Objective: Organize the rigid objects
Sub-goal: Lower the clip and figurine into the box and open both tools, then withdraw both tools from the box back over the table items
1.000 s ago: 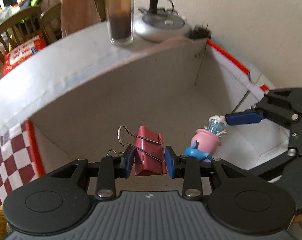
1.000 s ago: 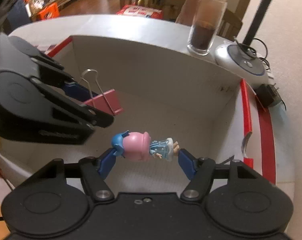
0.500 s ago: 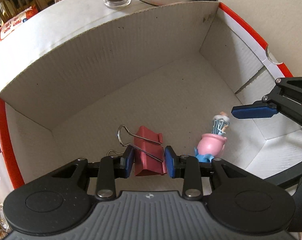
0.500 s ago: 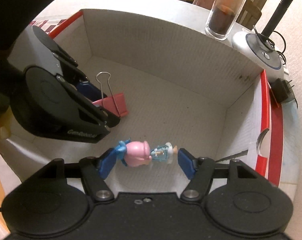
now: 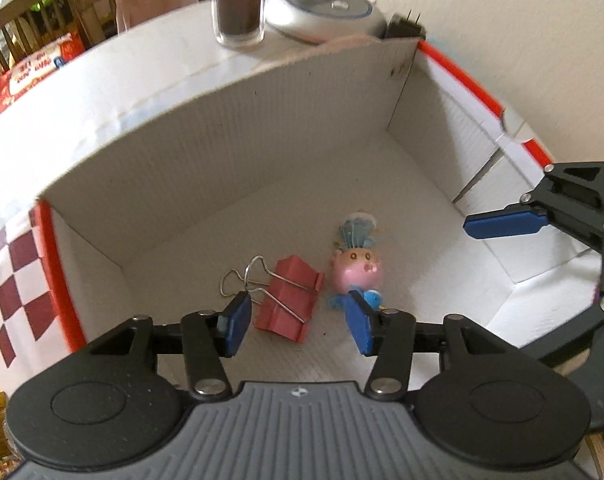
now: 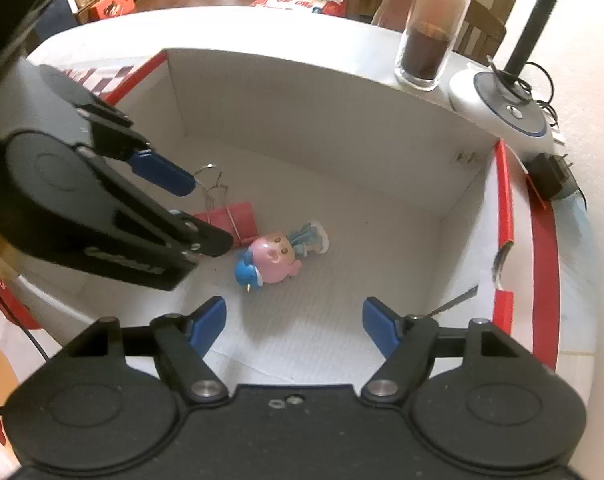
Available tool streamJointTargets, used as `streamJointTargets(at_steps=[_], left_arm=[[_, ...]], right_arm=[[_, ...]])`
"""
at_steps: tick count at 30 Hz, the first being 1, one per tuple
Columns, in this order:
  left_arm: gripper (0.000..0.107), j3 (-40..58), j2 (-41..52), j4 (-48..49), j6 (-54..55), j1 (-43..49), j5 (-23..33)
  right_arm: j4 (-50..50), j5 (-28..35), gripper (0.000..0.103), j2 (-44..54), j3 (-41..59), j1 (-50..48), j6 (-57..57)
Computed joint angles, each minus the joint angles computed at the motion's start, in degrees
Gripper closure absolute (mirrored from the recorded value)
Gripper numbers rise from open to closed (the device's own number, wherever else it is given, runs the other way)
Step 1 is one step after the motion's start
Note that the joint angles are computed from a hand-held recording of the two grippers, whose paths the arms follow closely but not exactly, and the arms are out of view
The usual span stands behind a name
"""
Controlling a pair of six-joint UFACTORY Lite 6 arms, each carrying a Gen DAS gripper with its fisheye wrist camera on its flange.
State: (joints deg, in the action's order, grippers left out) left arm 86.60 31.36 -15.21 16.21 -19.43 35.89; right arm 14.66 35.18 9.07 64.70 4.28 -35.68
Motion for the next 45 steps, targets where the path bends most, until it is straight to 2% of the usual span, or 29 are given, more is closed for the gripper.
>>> streamJointTargets(at_steps=[10,15,21,26,32,38,41,45], left_arm=[[0.056,-11.05,-13.49,-2.15,1.56,1.06,-5.13],[0.056,-16.6,-20.77,-5.68,5.06,2.87,-5.92],[0.056,-23.91,-30.81,-10.75,12.16,6.21,-5.71],[0.056,-30.4,-40.0,-17.18,21.71,11.91,-3.45],[0.056,-37.4,-50.55,-25.36,35.29,23.73,3.55],[0.056,-42.64,-58.41,-32.79,51.48,41.37,14.42],[0.05,-43.48,-59.95,-34.78,58.8,51.23,20.6],[0.049,-42.74,-58.7,-36.94,68.83,64.97,29.59]], right_arm=[[1.42,-0.85,0.025,-8.8,-4.86,0.86,2.63],[0.15,-0.96,0.025,-13.87,-7.1,3.19,6.6],[-3.98,-1.02,0.024,-20.33,-9.83,7.54,15.52],[-9.28,-0.72,0.021,-25.46,-12.1,13.01,26.22],[-21.48,-1.51,0.021,-31.71,-15.76,24.43,48.68],[-36.56,-1.76,0.017,-32.46,-16.81,38.26,73.95],[-43.22,-1.18,0.016,-31.43,-16.68,44.33,85.89],[-52.81,0.92,0.015,-28.99,-15.4,53.24,101.64]])
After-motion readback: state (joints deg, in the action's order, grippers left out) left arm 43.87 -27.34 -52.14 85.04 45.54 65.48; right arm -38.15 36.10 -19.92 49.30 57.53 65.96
